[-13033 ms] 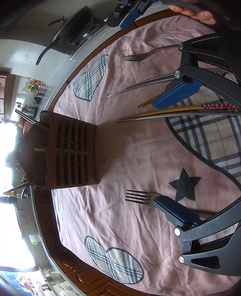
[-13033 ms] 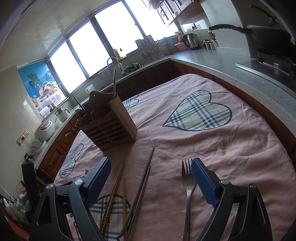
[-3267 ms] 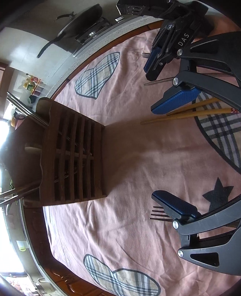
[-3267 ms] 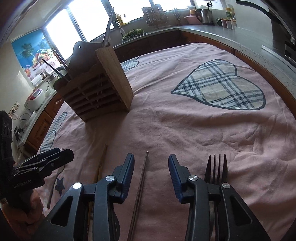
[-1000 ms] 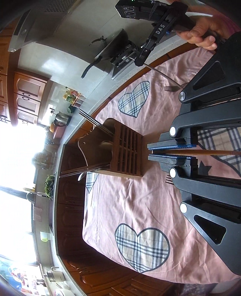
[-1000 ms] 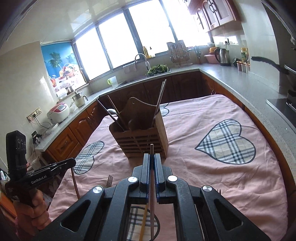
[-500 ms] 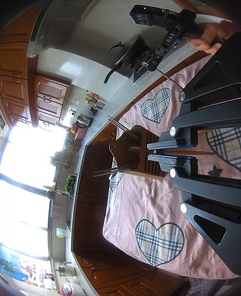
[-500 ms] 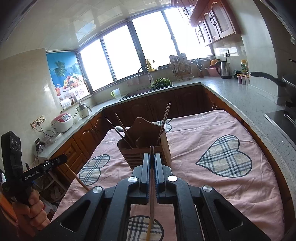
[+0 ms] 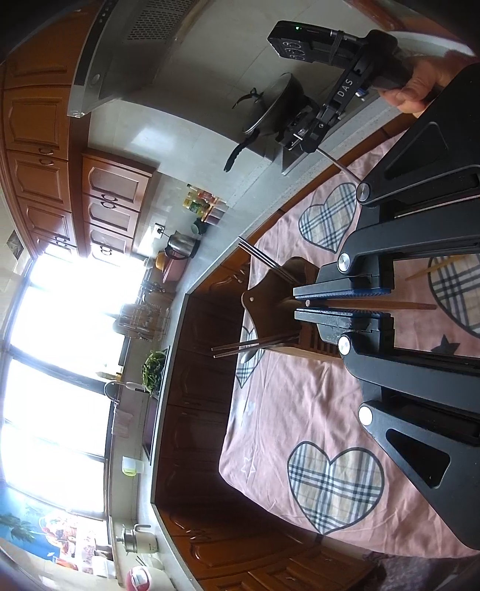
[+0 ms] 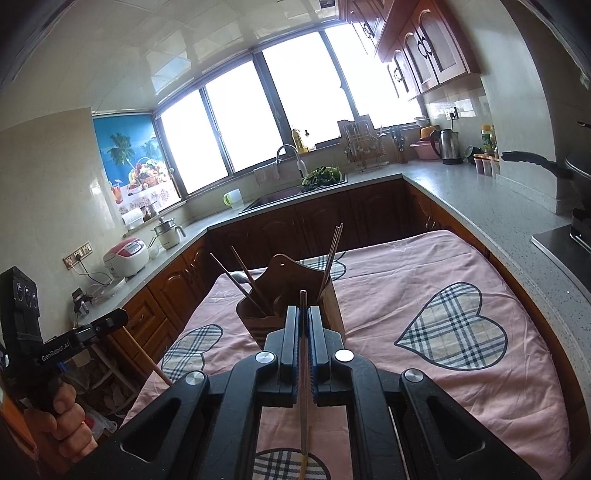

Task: Organize utensils
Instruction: 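Carry both chopsticks to the wooden holder and lower them into it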

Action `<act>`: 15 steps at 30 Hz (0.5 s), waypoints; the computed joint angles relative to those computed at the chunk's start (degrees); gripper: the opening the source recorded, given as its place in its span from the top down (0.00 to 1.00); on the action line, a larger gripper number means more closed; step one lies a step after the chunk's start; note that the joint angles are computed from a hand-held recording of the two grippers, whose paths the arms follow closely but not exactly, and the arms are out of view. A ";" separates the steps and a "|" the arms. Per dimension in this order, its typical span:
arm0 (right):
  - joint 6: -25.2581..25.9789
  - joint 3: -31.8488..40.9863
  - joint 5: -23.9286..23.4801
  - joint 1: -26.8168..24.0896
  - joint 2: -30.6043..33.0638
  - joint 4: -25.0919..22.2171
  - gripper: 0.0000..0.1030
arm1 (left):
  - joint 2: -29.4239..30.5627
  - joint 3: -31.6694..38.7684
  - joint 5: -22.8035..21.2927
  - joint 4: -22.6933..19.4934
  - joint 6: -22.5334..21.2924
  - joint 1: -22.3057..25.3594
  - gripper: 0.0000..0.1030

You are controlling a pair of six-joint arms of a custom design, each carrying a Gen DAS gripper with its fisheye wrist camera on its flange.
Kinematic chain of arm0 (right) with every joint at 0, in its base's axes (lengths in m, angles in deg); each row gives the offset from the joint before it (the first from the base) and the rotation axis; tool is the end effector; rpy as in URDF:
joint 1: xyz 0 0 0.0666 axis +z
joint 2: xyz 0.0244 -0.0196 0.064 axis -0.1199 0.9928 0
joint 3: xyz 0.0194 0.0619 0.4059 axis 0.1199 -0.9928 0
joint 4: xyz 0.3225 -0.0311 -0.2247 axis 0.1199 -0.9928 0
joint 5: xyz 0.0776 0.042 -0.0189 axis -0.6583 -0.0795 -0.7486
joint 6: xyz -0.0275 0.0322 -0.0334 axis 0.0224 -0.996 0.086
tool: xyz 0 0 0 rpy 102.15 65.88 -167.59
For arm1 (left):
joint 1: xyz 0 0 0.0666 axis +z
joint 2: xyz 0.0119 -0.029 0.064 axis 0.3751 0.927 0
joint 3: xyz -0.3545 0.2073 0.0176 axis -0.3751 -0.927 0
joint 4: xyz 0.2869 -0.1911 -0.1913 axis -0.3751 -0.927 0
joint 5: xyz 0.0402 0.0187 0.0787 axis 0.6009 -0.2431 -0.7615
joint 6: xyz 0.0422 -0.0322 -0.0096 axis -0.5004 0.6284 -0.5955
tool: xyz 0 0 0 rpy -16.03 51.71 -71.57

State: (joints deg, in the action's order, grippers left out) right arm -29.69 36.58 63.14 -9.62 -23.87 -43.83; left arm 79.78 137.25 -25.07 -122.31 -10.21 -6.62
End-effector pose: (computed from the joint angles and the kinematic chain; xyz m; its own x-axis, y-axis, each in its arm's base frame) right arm 0.3311 -0.0044 0.6315 -0.4649 0.2191 -0.8578 -0.1627 0.9313 0.3260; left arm 0.3600 -0.1957 0.6699 -0.4998 -0.1288 -0.8565 0.2966 0.9036 -0.3090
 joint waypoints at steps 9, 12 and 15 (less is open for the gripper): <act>-0.82 1.65 0.27 -0.13 1.75 1.91 0.96 | 1.56 2.99 -0.21 1.00 -0.07 1.27 0.96; -1.21 2.77 0.45 -0.24 2.74 2.71 0.96 | 2.46 4.52 -0.47 1.61 -0.06 1.76 0.96; -1.76 4.11 0.45 -0.40 4.02 3.63 0.96 | 3.73 6.63 -0.61 2.15 -0.13 2.32 0.96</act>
